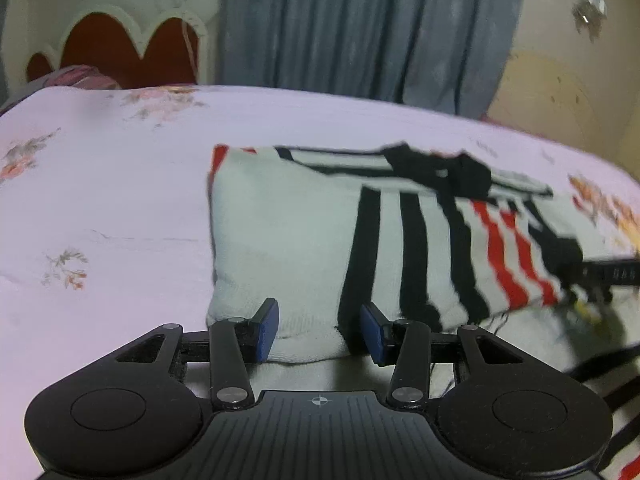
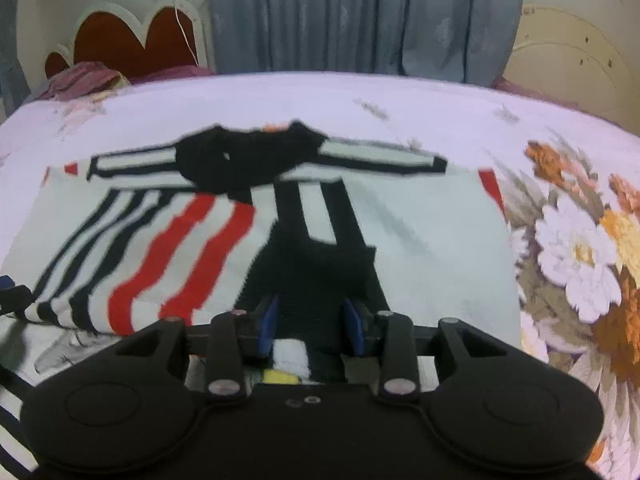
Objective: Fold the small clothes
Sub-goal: 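Press the folded sleeves flat with the right gripper while the left gripper hovers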
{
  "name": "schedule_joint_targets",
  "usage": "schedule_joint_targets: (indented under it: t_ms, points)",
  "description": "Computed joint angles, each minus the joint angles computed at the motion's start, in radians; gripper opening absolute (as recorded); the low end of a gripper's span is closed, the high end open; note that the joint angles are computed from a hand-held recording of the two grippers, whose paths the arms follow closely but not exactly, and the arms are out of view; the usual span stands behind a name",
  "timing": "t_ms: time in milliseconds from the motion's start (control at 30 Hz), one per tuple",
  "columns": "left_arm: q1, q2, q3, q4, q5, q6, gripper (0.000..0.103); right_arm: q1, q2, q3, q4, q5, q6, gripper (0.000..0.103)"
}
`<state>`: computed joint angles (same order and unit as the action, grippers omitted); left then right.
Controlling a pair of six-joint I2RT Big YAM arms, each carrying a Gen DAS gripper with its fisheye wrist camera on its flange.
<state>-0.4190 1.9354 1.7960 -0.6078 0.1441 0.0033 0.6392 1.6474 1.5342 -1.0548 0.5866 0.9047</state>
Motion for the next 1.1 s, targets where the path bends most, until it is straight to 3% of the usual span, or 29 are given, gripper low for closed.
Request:
schedule_joint_targets:
  t_ms: [233,333,733,867,900,1000,1033,1100]
  points:
    - [-0.005,-0.007,-0.004,0.003,-0.023,0.001,0.045,0.003,0.004,0.019,-0.033,0.018,0.017,0.035]
    - [-0.009,-0.003,0.001,-0.003,-0.036,0.006,0.045,-0.004,-0.002,-0.005,-0.020,0.001,0.023,0.039]
    - [-0.023,0.006,0.022,-0.032,-0.079,0.007,0.045,-0.019,-0.030,-0.047,0.042,-0.027,0.028,0.037]
    - [-0.027,0.010,0.040,-0.058,-0.092,0.010,0.045,-0.016,-0.035,-0.059,0.048,-0.014,0.047,0.050]
    - [-0.027,0.009,0.038,-0.055,-0.092,0.009,0.045,-0.017,-0.036,-0.063,0.056,-0.015,0.052,0.049]
    - [-0.027,0.011,0.042,-0.059,-0.092,0.020,0.046,-0.025,-0.060,-0.096,0.133,-0.054,0.028,0.016]
    - [-0.026,0.010,0.044,-0.062,-0.092,0.016,0.046,-0.029,-0.070,-0.110,0.170,-0.078,0.008,0.013]
    - [-0.024,-0.004,0.030,-0.040,-0.084,0.001,0.046,-0.020,-0.073,-0.100,0.163,-0.052,-0.006,0.012]
